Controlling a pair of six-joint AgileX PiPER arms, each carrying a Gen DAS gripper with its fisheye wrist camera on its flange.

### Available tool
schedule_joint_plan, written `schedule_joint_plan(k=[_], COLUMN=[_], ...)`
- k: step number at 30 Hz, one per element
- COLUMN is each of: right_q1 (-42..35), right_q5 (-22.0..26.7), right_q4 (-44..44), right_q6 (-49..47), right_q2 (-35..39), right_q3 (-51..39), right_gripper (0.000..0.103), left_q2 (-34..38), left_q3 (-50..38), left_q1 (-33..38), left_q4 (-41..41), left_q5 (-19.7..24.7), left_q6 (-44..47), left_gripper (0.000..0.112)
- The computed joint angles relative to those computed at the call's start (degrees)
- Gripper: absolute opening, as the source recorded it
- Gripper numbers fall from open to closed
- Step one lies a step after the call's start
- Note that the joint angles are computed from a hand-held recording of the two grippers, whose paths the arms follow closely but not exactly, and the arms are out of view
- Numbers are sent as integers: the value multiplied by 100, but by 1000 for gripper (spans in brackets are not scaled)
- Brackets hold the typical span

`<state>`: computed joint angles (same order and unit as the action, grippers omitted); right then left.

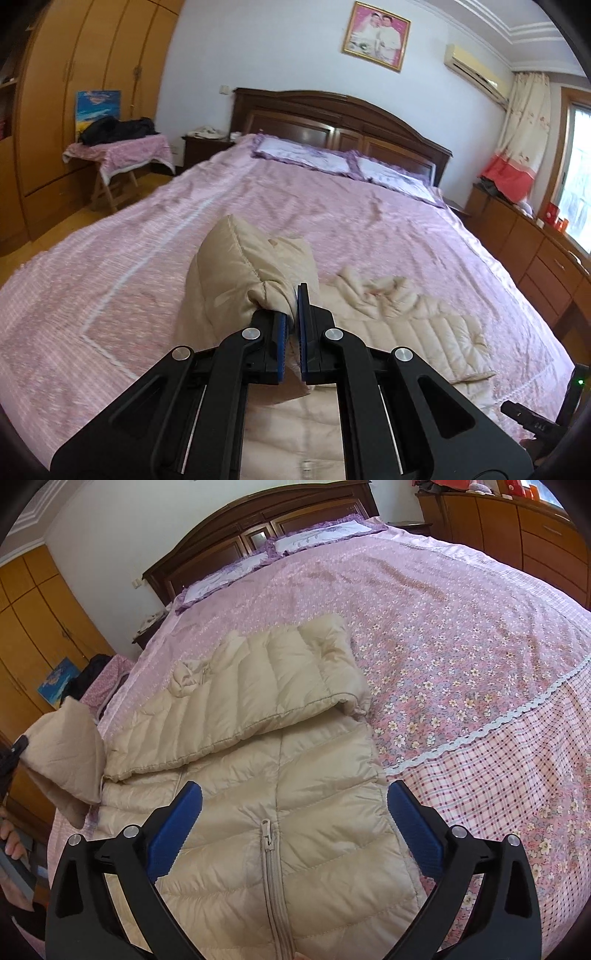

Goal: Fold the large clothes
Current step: 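Grasp the other sleeve with the left gripper and fold it across the body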

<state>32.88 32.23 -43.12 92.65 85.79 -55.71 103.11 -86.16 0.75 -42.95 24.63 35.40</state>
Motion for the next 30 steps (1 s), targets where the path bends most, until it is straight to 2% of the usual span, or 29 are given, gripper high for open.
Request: schedule_joint_plan(k=[6,12,22,25,30], right_q1=[-8,-96,-164,-191,-192], right_q5=[60,-86,-117,-133,-125], right_q4=[-221,-277,-245,-231,-207], right_q6=[243,415,454,463,453], right_q2=[-255,-384,-464,-463,-476], right_q3=[252,476,605,621,637], right_gripper=[97,97,97,97,97], left_q2=[199,592,1319,1697,2156], left_q3=[-1,-149,-621,-955,-1315], left_q1=[-619,-1232,-1848,-1970,-1989], left_q4=[283,1052,1945,2252,2309], left_q5=[-117,-241,80,383,742], left_q6=[-490,-1283,-1996,-2284,-2442], left_gripper=[5,5,5,5,5])
